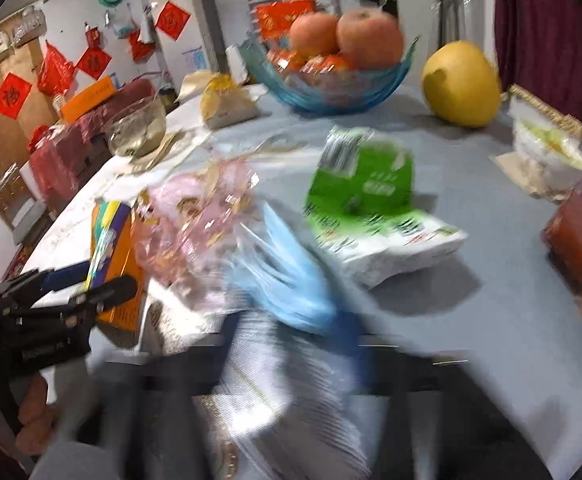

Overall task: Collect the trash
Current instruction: 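Grasp the striped snack box with the left gripper while the right gripper grasps the blue face mask, then squeeze and lift the striped box with the left gripper while the right gripper lifts the mask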

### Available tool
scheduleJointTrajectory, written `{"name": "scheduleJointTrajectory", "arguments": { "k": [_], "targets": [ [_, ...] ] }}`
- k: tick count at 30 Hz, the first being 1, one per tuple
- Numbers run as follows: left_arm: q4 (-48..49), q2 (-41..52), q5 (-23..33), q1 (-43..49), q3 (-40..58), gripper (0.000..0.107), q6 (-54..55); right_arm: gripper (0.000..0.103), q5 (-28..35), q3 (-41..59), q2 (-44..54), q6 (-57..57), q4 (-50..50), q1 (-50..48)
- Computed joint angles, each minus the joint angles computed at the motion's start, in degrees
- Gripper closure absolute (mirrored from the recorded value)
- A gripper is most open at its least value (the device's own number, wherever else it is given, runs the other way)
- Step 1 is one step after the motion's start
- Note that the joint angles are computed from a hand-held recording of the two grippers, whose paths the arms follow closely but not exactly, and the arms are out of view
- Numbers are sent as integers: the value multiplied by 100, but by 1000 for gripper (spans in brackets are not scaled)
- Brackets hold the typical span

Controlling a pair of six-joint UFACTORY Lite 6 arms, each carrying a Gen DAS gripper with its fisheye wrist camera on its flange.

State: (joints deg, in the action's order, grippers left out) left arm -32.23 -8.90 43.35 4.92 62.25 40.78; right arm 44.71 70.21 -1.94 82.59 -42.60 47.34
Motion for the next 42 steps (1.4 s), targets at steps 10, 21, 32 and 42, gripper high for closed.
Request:
{"name": "scheduleJointTrajectory", "arguments": {
  "k": [10, 21, 32, 42],
  "targets": [
    [-757, -93, 513, 403, -41, 52, 775, 80, 1295, -1062, -1344, 2791, -1627, 2499],
    [-1560, -1487, 2252, 2384, -957, 58, 2457, 80, 2633, -1459, -1485, 4535, -1913, 4290],
    [-411, -1001, 931, 770, -735, 39, 657, 77, 2867, -1505, -1429, 5066, -2018, 4801],
    [-1195, -1728, 1522, 1746, -1067, 61, 1613, 79, 2804, -1660, -1458, 5315, -2047, 4847]
  ]
}}
